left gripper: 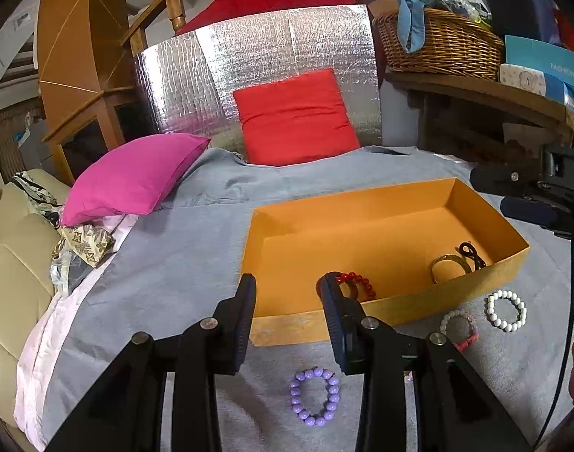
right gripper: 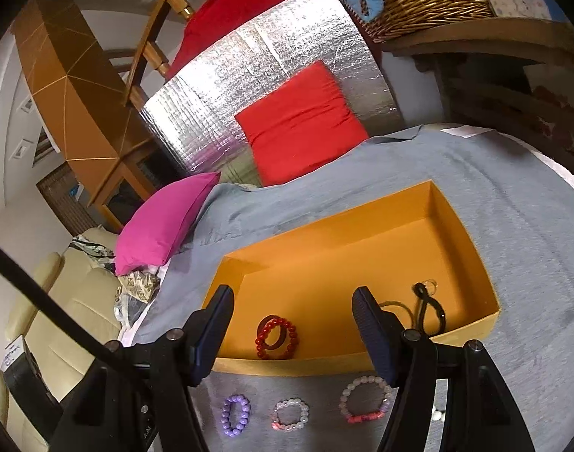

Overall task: Organize jewelry
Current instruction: 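Withdraw both grippers from the box toward the remaining bracelets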

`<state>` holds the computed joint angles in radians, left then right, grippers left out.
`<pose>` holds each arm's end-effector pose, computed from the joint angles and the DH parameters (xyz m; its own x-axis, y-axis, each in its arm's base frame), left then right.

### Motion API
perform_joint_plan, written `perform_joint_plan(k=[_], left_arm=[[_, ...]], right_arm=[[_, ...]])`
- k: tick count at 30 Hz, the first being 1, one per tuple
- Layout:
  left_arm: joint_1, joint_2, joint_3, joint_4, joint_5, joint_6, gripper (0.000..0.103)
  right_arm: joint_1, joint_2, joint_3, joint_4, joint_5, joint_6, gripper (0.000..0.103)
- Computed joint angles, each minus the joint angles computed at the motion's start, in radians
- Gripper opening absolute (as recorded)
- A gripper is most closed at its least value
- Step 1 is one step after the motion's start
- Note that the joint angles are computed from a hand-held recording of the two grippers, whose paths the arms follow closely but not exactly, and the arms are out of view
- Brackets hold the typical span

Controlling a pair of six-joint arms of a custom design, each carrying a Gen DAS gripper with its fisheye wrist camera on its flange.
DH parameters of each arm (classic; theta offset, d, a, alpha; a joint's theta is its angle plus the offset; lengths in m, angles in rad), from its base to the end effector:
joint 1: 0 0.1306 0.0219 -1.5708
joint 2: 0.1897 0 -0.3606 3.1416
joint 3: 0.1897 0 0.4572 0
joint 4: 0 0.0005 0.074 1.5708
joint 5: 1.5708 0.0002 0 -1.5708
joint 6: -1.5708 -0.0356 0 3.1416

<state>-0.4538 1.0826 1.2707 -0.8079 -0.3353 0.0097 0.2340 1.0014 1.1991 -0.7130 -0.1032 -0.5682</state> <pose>0.4116 -0.1883 0.4981 -0.5237 0.2453 -0.8158 0.1682 0.9686 0.1832 0.4191 0.1032 0.5012 -0.5751 0.4132 -0.7061 -0.0099 0.8595 0.5110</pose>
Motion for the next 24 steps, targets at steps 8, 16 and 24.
perform_joint_plan(k=[8, 16, 24], left_arm=[[0.007, -0.015, -0.007, -0.001, -0.001, 0.003, 0.037], [0.009, -0.027, -0.013, -0.004, 0.000, 0.008, 0.037], [0.013, -0.048, -0.027, -0.009, 0.014, 0.011, 0.037]], right_arm=[[0.023, 0.006, 0.006, 0.003, 0.009, -0.001, 0.068], [0.034, 0.003, 0.008, 0.003, 0.025, 0.001, 0.069], [0.044, -0.003, 0.006, -0.010, 0.035, 0.006, 0.069]])
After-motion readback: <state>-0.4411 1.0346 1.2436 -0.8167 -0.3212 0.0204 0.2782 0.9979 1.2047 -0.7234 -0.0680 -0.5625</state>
